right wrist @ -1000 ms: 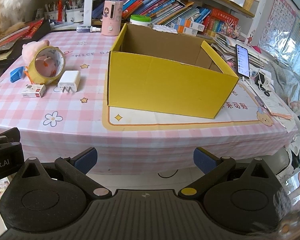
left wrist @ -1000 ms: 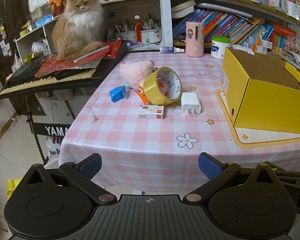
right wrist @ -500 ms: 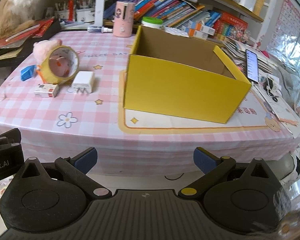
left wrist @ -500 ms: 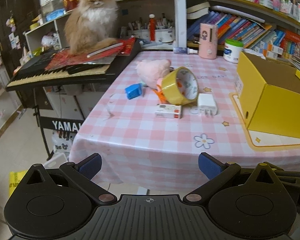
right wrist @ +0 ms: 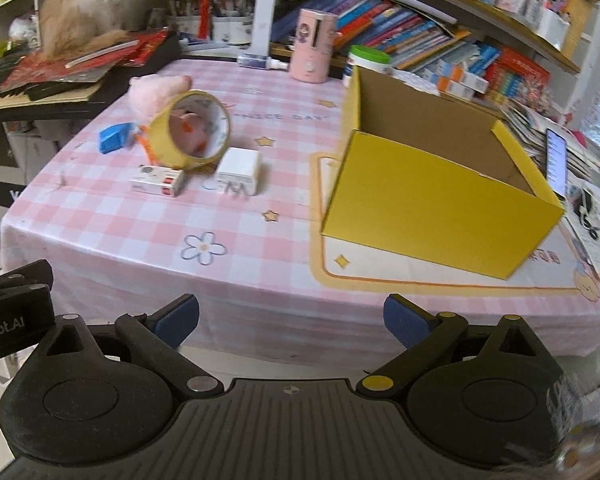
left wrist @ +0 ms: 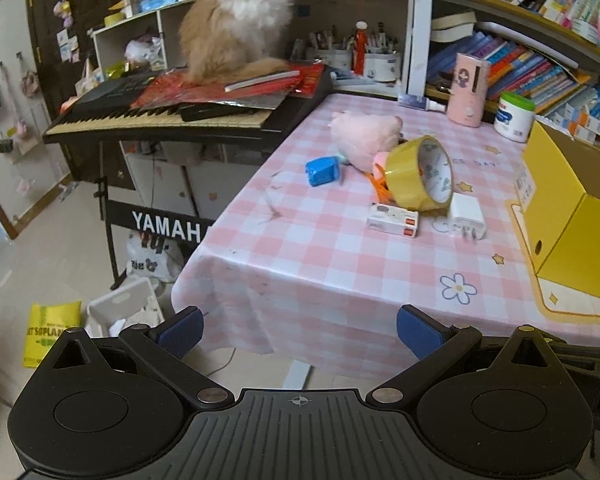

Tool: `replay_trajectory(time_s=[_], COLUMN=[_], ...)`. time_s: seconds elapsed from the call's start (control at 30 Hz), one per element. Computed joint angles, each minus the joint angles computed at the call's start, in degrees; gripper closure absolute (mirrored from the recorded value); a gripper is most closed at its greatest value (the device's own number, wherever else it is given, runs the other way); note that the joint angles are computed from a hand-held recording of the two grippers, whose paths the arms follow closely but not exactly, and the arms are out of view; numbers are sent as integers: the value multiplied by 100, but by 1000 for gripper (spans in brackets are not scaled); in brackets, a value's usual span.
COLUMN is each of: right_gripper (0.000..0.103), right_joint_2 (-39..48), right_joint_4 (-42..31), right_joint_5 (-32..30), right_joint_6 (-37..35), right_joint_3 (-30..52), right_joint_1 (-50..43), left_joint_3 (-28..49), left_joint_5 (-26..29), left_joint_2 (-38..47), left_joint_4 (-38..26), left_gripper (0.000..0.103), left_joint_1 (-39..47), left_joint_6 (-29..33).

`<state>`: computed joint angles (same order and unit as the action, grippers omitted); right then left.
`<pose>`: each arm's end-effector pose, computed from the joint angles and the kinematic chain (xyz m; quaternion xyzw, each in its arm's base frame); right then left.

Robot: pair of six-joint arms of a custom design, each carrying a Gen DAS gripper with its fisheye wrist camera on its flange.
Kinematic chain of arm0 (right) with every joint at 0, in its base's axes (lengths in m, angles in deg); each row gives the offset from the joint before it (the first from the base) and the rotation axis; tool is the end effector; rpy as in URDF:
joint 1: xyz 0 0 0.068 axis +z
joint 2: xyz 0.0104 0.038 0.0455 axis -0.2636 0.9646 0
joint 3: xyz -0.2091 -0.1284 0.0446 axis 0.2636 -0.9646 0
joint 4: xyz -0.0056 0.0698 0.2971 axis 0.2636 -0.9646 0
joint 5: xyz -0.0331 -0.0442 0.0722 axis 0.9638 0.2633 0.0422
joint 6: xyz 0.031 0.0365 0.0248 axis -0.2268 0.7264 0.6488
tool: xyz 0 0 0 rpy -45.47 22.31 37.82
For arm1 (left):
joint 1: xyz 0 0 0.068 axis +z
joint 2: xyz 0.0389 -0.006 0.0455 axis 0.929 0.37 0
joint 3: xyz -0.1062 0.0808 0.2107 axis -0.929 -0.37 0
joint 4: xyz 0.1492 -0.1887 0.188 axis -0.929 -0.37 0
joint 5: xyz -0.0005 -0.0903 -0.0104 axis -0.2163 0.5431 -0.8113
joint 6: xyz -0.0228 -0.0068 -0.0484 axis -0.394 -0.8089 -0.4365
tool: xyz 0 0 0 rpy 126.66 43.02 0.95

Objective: Organize objects
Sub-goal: 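Grasp the white charger with the right tool while the left tool grasps the white-red card box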

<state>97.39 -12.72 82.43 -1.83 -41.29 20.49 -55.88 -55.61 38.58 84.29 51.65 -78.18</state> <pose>0.2826 0.1799 0.0206 0.0394 0.9263 -0.0860 0.3646 0.2966 -0.0796 0.0271 -0.0072 0.9213 0.0170 0.3884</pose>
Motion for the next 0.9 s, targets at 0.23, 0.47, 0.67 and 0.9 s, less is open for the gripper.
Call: replay_trajectory(time_s=[0.23,0.47,0.67,0.9], right_gripper=[35,54,56,56], right_joint_2=[1,200,710,1650], right_joint_4=[677,1250,1411,824], right_joint_5=[-530,-1204,-1755,-2145], right_joint_6=[-517,-1077,-1545,-1653], right_joint_3=[-51,176,780,2100], right_joint_1=[-179,-531,-878,-1350], left_joint_3=[281,757,1381,2183], left_joint_5=[338,479,566,553], left_joint_2=[273,723,1258,1909], left_joint_4=[28,169,79,-156], left_gripper=[0,0,0,0], left_joint_1=[168,260,350,220], left_joint_6=[-1,-57,-27,345])
